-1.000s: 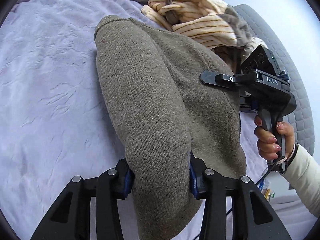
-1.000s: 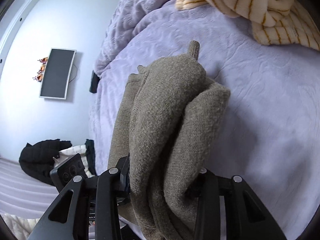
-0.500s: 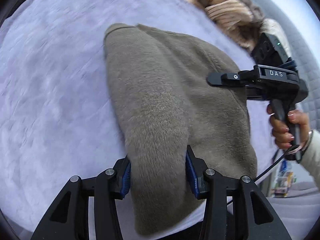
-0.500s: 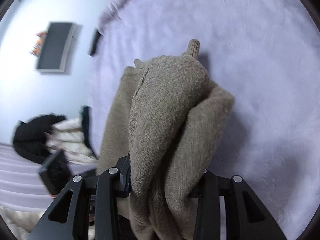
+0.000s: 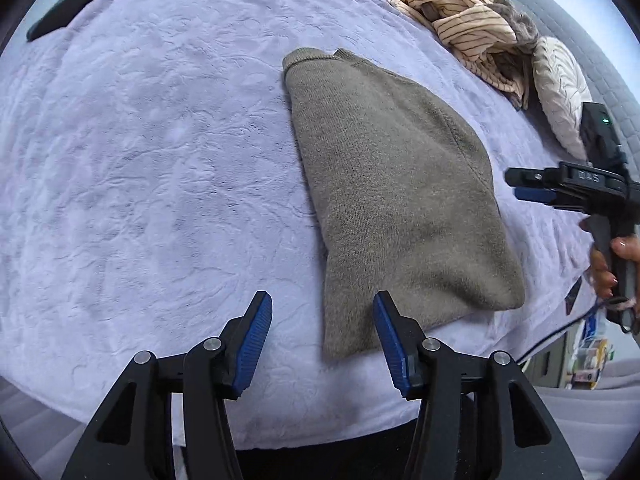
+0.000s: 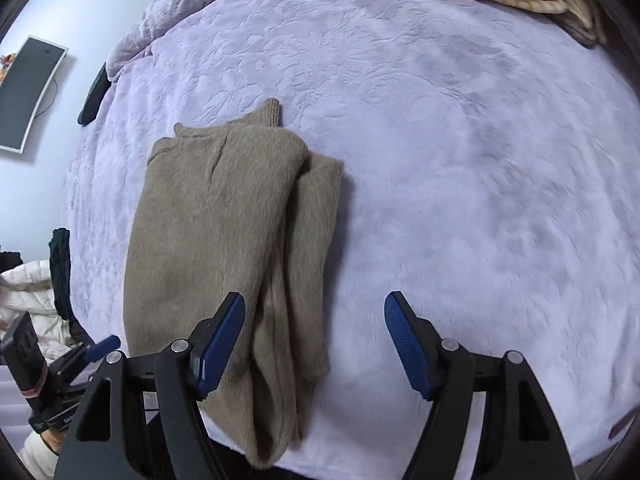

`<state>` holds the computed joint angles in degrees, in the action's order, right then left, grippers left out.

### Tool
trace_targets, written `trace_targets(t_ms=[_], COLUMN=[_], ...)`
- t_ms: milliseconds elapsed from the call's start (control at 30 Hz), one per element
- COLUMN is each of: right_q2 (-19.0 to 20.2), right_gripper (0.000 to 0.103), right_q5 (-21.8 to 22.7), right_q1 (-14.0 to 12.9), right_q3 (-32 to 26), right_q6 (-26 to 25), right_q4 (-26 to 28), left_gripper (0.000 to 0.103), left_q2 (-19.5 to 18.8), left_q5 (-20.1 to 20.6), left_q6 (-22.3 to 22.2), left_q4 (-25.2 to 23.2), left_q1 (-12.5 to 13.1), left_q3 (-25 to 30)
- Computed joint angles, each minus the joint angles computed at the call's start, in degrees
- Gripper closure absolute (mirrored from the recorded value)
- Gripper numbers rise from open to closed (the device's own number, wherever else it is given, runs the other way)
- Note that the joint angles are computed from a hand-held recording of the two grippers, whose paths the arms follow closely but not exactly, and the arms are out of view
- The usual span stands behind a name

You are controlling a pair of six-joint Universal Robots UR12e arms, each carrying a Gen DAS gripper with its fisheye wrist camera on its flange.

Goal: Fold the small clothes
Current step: 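Open both tools and withdraw them from the folded sweater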

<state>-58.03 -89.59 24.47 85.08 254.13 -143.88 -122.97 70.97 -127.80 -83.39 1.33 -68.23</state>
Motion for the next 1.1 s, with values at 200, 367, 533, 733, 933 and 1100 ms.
trace_targets(t_ms=[200, 367, 533, 733, 933, 1100], right_q2=[-0.2, 1.0, 2.0, 3.4, 4.0, 4.1], right_gripper=[0.022, 0.018, 0.015, 0.014, 0.01, 0.0], right_q5=[-2.3, -4.6, -7.2, -9.4, -10.0, -9.8], right_q1=[3.4, 5.2, 6.2, 6.8, 7.1, 7.1], right_q3=[-2.7, -7.5, -12.1, -16.9, -18.6, -18.7], right_q6=[5.0, 6.9, 7.2, 7.4, 8.6, 9.2], right_q4=[3.9, 9.1, 16.0, 23.7, 27.5, 27.3], left_gripper=[0.04, 0.014, 0.014, 0.014, 0.014, 0.014], left_q2=[2.4, 3.2, 3.7, 3.6, 3.9, 4.0], left_q5=[0.8, 1.5, 4.3, 5.9, 6.5, 6.7], left_q6=[-0.4, -1.7, -4.2, -7.6, -8.1, -8.9], left_q4=[4.3, 5.1, 8.3, 10.6, 12.1, 12.3], left_q1=[-0.4, -0.6, -1.7, -2.8, -3.3, -3.5], left_q3=[-2.3, -2.6, -3.2, -2.8, -3.0, -2.9])
